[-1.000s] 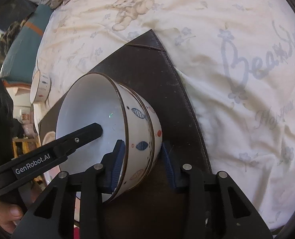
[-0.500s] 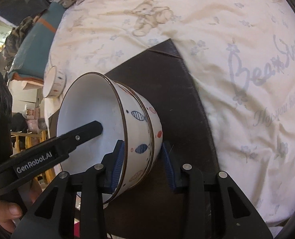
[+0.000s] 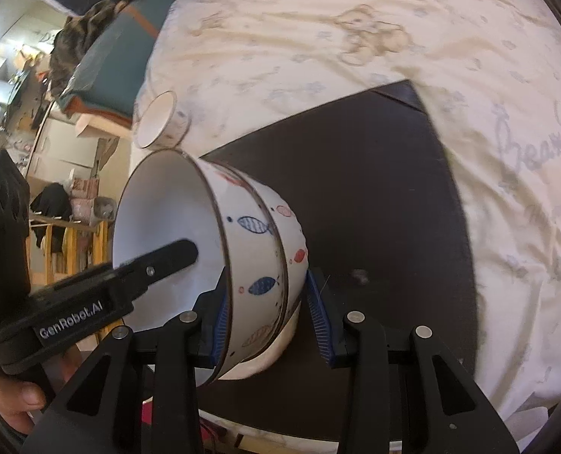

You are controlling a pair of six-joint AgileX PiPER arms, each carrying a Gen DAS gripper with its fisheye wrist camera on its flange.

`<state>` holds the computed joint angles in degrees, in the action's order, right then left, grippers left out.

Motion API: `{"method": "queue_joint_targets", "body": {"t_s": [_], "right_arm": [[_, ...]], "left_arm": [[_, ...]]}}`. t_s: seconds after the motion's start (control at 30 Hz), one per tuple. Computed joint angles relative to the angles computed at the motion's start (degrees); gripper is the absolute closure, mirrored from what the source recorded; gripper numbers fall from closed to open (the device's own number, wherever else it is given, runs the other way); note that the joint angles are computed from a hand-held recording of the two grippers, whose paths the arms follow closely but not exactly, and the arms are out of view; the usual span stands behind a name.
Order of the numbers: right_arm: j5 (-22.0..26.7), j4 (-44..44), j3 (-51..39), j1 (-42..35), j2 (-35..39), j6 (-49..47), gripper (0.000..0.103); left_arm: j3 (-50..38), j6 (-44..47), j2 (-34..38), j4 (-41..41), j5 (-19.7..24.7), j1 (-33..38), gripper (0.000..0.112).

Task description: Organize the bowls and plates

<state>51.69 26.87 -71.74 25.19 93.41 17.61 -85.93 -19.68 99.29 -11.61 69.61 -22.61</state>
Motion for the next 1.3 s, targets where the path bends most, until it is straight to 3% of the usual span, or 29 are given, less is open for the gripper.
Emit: {"method": "queue_joint_targets", "body": {"t_s": [0.3, 0.63, 1.03, 1.3], "right_arm": [[-0.4, -0.7, -4.5, 7.1, 5.3, 3.8, 0.063], [-0.2, 0.8, -6.2, 9.5, 10.9, 3.1, 0.063], [-2.0, 6.5, -4.5, 6.9, 12.9, -1.8, 0.061], [-0.5, 7.4, -4.3, 7.3, 12.7, -3.1, 0.058]], "left_arm": [[9.6, 5.9, -4.5, -2.4, -1.4, 7.1, 0.090], [14.4, 9.6, -2.9, -4.7, -4.7, 11.1, 0.091], [13.1, 9.7, -1.2, -4.6, -7.0, 11.2, 0.090], [13.8, 10.3, -1.9, -3.7, -7.7, 10.0, 0.090]]}}
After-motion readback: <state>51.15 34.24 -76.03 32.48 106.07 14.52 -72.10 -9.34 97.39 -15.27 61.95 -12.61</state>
